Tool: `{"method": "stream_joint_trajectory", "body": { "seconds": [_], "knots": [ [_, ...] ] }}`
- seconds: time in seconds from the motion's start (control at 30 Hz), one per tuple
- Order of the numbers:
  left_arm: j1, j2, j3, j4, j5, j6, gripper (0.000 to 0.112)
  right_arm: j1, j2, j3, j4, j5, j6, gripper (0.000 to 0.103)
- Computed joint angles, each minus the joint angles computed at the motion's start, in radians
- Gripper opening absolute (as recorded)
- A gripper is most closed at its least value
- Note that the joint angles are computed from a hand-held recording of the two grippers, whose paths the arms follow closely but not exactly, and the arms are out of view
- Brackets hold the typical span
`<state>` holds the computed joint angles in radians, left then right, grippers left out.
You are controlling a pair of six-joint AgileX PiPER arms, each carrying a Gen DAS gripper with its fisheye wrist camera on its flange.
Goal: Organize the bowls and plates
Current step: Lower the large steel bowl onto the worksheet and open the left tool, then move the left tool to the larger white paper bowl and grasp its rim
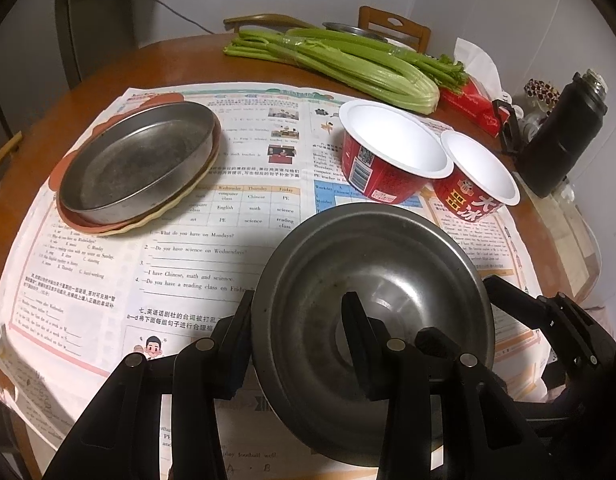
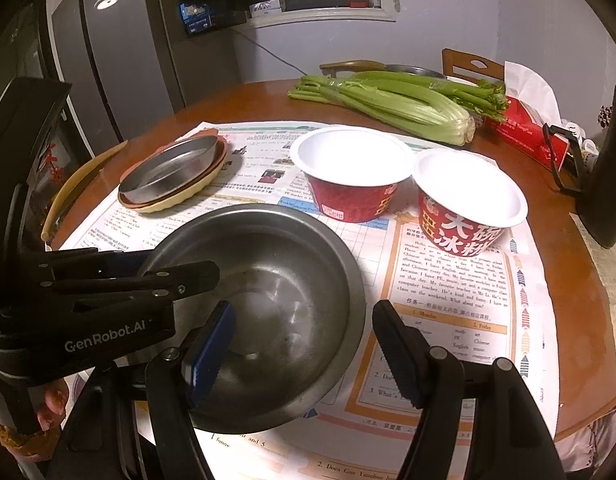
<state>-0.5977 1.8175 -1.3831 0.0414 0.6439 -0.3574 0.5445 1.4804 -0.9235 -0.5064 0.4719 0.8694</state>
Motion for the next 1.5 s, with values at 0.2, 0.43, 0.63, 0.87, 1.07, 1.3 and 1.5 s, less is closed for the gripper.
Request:
{"method": "stream_joint_trajectory", "body": {
  "seconds": [0.2,0.43,0.63,0.87,1.07,1.3,1.5],
  "knots": [
    [-0.004,-0.013,0.003,0.022,0.001,-0.020,0.044,-0.002,-0.016,0.002,0.006,0.002,0.000,0.071],
    [-0.007,-0.041,0.010,0.061,-0.003,-0.057,0.044,-0.005,-0.052,0.011,-0.017,-0.005,0.032,0.071],
    [-0.004,-0.073,0.016,0.064,-0.012,-0.055,0.044,-0.034,-0.088,0.024,0.023,-0.034,0.018,0.071],
    [0.006,-0.081,-0.006,0.048,-0.004,-0.033,0.044,-0.096,-0.111,0.026,0.156,-0.066,-0.086,0.071],
    [0.023,-0.055,-0.076,0.011,0.007,0.022,0.044,-0.152,-0.091,0.000,0.302,-0.083,-0.211,0.071],
    [0.044,0.041,-0.224,-0.029,0.052,0.085,0.044,-0.235,0.002,-0.074,0.545,-0.084,-0.428,0.071],
    [0.058,0.155,-0.389,-0.068,0.113,0.140,0.044,-0.287,0.085,-0.138,0.691,-0.075,-0.561,0.071]
  ]
}}
